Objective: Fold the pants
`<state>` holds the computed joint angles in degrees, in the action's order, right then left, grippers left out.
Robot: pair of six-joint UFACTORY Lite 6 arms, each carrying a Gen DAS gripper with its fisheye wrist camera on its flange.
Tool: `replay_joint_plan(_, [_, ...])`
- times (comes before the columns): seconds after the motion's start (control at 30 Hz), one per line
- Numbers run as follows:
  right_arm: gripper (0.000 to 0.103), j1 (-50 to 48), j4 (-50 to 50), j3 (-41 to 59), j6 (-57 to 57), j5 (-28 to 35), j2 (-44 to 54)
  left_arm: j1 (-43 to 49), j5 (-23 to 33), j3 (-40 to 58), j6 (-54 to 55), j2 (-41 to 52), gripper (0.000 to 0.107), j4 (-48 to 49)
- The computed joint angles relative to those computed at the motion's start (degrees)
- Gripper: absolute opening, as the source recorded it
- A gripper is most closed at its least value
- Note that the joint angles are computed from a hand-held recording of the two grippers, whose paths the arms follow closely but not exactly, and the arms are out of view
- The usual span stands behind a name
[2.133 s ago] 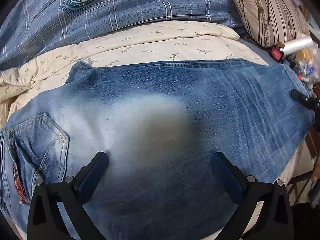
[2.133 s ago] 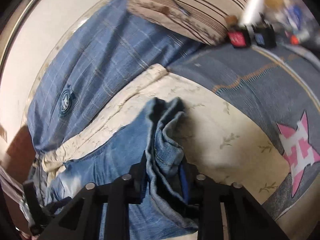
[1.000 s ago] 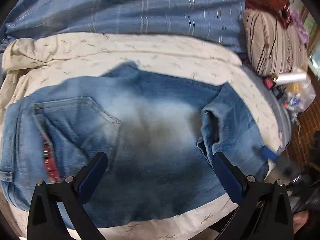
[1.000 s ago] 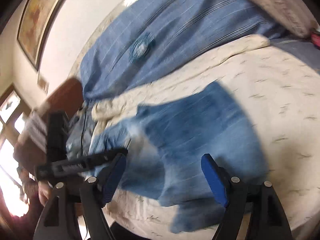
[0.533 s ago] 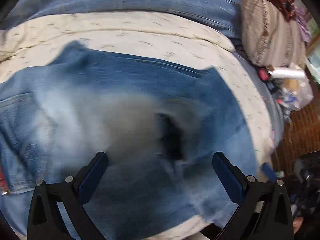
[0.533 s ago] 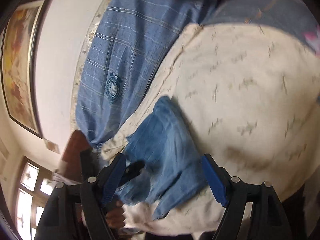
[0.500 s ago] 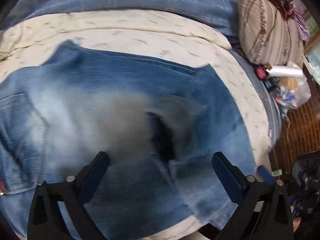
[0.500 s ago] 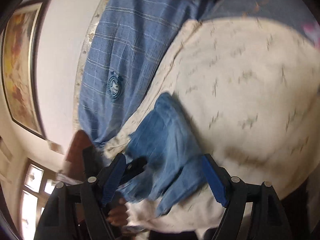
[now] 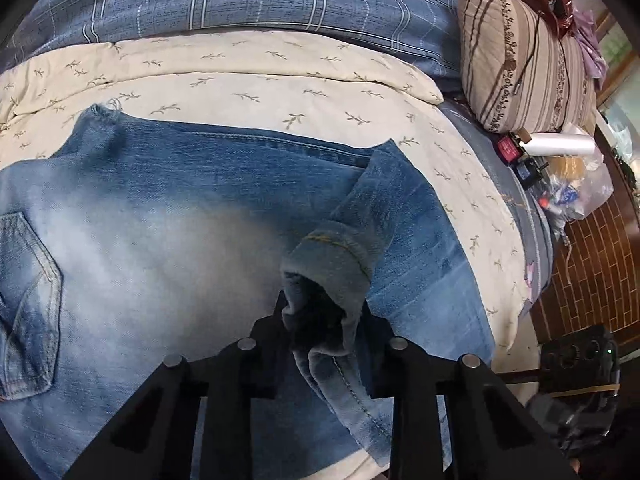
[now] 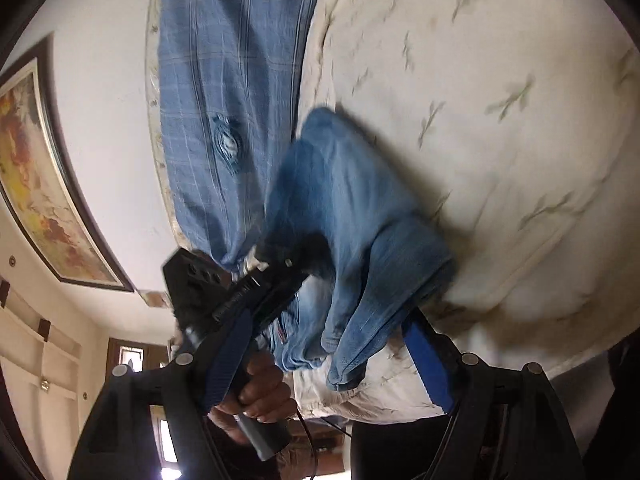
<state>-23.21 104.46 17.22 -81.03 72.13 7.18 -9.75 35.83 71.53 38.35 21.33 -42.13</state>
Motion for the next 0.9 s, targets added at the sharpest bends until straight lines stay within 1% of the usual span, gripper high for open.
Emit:
replay_joint_plan(0.13, [0.079,7.32,6.07,1.28,-2.16,0.47,-1.85,0.53,1.48,0.94,0.13,0.17,0.027,-0.31])
replay_joint_plan(0.23, [0.08,9.31,11.67,1.66,-3.74,0.3,0.54,1.2,3.34,4.12,-1.0,1.53,0.026,0.76])
replay_joint_plan(0.3, [0.081,10.0,16.77,0.79,-4.21,-1.98,0.65,0.96,4.17,7.55,-2.99,3.09,0.026,2.57])
replay_joint_plan(0.4, [0.081,10.16,21.22,-0.43,-5.17,0.3,1.75,-0.57,5.07,13.61,-6.04,6.27,0.026,5.96])
replay_joint_plan(0.5, [0.081,11.33,24.52,-1.36,-6.74,3.46,1.59,-1.63,5.08,16.96,-7.62,8.28,0.026,7.84])
replay_joint_plan(0.6, [0.081,15.38,30.77,-1.89,-9.39,3.17,-2.46,-1.67,5.81,20.55,-8.53,10.32,0.026,8.39])
replay_joint_plan(0.63, [0.081,17.61,33.73,-1.48,-10.05,2.96,-2.86,-1.87,5.92,22.08,-9.26,11.17,0.026,8.88])
replay_joint_plan(0.7, [0.081,19.9,37.46,-0.45,-10.82,4.61,-2.03,-2.23,6.22,25.89,-11.04,13.12,0.026,10.43])
replay_joint_plan(0.73, [0.081,20.78,38.32,0.47,-10.47,5.44,-0.7,-2.27,6.27,27.54,-11.68,13.98,0.026,11.1])
replay_joint_plan(0.8, [0.081,22.44,37.52,3.88,-7.9,3.39,3.71,-2.18,7.08,29.32,-11.83,15.57,0.026,11.35])
replay_joint_plan(0.83, [0.081,20.53,34.88,3.3,-6.59,2.75,3.8,-1.95,7.91,29.27,-11.88,16.28,0.027,11.67])
replay_joint_plan(0.87, [0.081,20.18,33.07,4.07,-4.51,1.8,5.56,-1.7,7.85,27.81,-12.04,16.02,0.027,12.1])
replay_joint_plan(0.9, [0.081,19.31,31.54,4.23,-3.47,2.21,6.31,-1.58,7.06,25.8,-12.2,15.34,0.028,12.49])
